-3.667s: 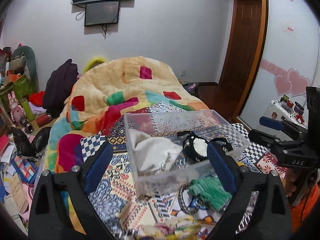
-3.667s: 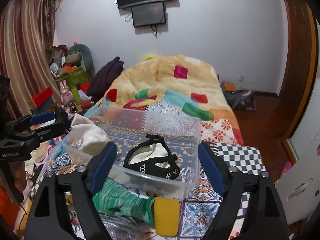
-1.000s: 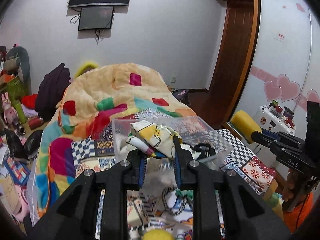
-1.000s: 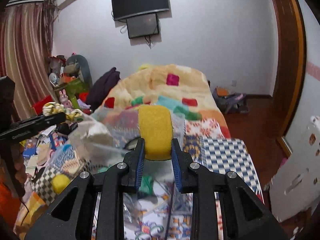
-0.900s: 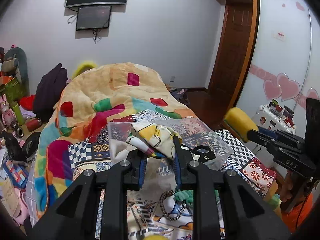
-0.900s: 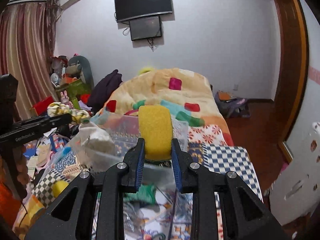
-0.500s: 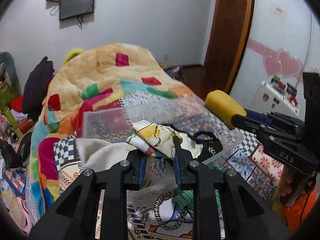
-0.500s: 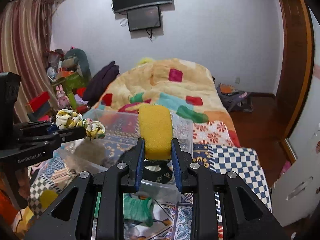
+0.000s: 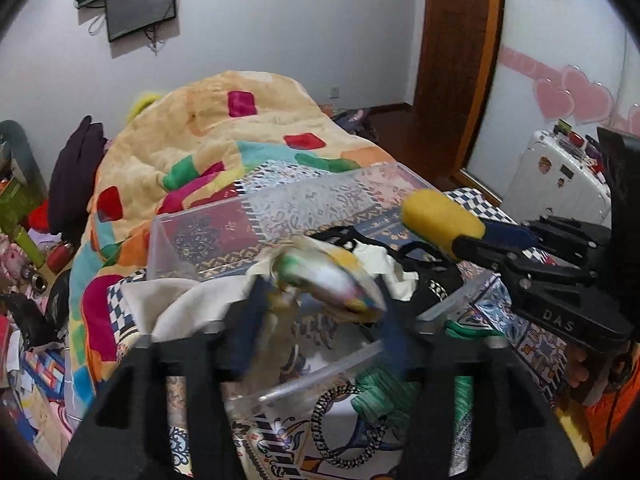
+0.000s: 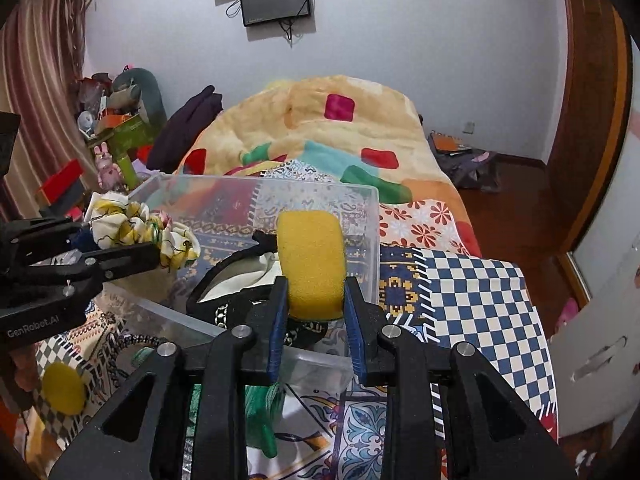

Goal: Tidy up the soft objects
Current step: 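Lower the cloth and sponge into the clear box and open both tools, then grasp the green knit glove with the right tool while the left tool grasps the yellow felt ball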

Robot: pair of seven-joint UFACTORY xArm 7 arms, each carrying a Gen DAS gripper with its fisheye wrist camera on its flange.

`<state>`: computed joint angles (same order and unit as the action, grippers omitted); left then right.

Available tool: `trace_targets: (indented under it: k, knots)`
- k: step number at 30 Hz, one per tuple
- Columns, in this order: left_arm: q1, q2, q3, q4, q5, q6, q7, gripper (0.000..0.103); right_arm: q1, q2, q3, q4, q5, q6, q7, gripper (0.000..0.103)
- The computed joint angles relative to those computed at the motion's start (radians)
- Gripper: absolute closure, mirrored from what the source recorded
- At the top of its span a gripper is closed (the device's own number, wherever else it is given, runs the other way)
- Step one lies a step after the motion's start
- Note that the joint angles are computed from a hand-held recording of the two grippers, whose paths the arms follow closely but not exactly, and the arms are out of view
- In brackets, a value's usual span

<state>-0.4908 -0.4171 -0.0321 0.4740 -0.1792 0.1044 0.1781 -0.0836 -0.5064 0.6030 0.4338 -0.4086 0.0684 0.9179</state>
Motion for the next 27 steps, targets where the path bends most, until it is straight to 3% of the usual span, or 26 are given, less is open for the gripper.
trace_targets:
  k: [10,17,19,22,27]
  knots:
    - [-0.031,-0.063,0.045,-0.030,-0.034,-0.002,0.017,0.034,0.020,-0.037,-0.005,-0.012,0.013,-0.007,-0.009,0.051]
    - [-0.044,-0.201,0.062,-0.102,-0.036,0.003,0.007,0.019,0.073,-0.122,-0.023,-0.031,0.038,0.004,-0.028,0.045]
    - [-0.032,-0.242,0.053,-0.126,-0.032,0.002,-0.010,0.011,0.091,-0.153,-0.022,-0.041,0.051,0.001,-0.027,0.033]
    - [-0.012,-0.309,0.047,-0.168,-0.014,0.017,-0.028,0.007,0.110,-0.188,-0.007,-0.055,0.066,-0.004,-0.025,0.018]
    - [0.019,-0.432,0.036,-0.245,0.011,0.085,-0.057,0.005,0.165,-0.179,0.003,-0.067,0.088,0.014,-0.026,0.017]
